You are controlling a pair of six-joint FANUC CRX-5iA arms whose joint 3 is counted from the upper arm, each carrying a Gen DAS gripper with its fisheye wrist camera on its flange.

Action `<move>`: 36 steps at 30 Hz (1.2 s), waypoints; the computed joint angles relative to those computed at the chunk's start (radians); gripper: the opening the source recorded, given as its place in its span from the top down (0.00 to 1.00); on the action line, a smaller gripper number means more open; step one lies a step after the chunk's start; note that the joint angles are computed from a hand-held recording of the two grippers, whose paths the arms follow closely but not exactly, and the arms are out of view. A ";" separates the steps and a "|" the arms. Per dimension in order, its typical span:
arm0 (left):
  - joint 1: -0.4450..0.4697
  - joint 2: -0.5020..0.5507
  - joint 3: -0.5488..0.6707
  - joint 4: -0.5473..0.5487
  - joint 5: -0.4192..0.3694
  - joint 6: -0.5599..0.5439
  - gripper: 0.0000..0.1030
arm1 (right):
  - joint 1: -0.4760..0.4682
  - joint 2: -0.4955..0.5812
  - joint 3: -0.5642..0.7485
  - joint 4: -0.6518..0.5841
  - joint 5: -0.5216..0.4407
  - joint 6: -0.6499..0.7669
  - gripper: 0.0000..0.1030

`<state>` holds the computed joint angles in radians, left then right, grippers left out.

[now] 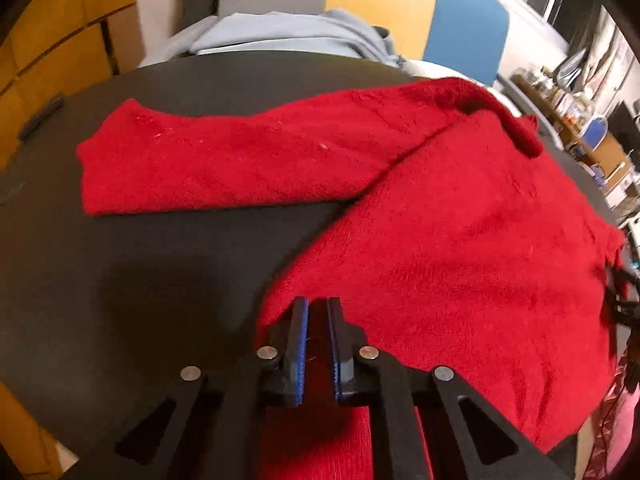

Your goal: Fold clothes

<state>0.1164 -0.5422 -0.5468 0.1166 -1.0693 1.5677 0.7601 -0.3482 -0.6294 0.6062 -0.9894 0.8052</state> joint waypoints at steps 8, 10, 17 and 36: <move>0.122 -0.030 -0.016 0.245 0.188 -0.240 0.78 | 0.044 0.033 0.093 0.037 0.102 0.016 0.00; 0.114 0.016 0.008 0.282 0.251 -0.285 0.78 | 0.042 0.062 0.148 -0.043 0.141 0.041 0.00; 0.075 0.349 0.219 0.054 0.155 -0.143 0.78 | 0.026 0.234 0.314 -0.301 0.281 0.150 0.00; 0.228 0.268 0.037 0.678 0.172 -0.446 0.71 | -0.140 0.373 0.550 -0.993 0.287 0.621 0.00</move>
<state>0.3440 -0.2739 -0.5095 0.7950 -0.8971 1.1217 0.6204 0.0245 -0.0792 -0.3865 -0.7020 1.4264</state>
